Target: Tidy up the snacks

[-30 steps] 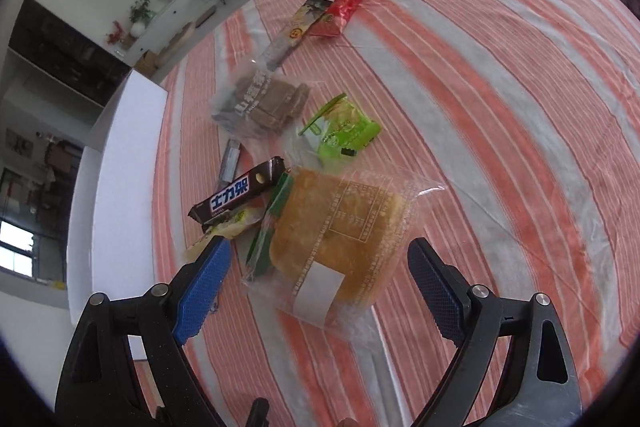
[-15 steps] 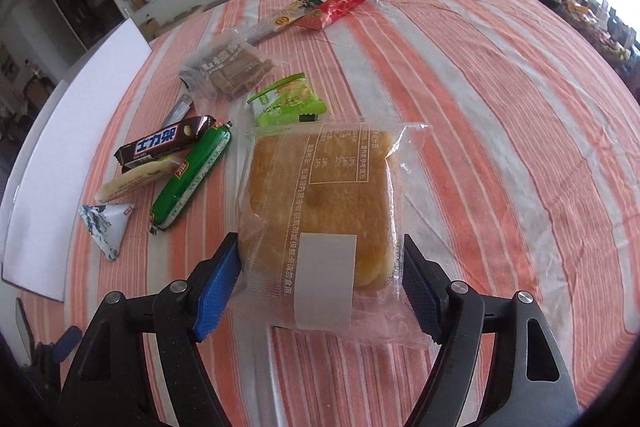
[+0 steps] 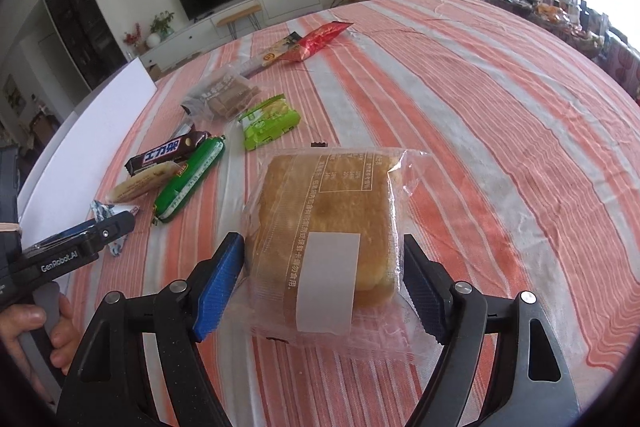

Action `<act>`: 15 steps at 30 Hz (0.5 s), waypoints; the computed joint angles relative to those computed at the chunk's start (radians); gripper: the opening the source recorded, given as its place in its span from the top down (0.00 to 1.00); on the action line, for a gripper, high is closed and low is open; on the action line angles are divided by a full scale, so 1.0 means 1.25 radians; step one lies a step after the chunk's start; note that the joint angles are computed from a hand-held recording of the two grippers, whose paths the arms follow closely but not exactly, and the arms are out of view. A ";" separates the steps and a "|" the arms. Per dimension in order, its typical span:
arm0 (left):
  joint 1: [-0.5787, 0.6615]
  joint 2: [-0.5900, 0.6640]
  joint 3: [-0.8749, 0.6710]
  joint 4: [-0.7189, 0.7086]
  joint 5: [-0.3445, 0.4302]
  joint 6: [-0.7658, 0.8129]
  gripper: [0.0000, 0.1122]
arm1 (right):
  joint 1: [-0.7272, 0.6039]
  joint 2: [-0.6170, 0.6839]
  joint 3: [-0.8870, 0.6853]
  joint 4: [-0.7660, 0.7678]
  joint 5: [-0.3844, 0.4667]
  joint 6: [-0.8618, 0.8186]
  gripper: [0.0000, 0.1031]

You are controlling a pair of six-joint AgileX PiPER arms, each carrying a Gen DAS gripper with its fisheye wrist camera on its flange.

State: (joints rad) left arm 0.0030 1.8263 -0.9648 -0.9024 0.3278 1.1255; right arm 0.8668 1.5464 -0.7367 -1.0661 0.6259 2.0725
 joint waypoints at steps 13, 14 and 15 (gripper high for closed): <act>0.144 -0.134 0.204 -0.215 0.141 0.325 0.73 | -0.041 0.017 0.006 0.027 -0.073 -0.025 0.16; 0.141 -0.136 0.207 -0.220 0.134 0.326 0.70 | -0.038 0.021 0.002 0.031 -0.068 -0.030 0.16; 0.142 -0.133 0.205 -0.222 0.140 0.324 0.68 | -0.037 0.024 0.000 0.033 -0.066 -0.034 0.16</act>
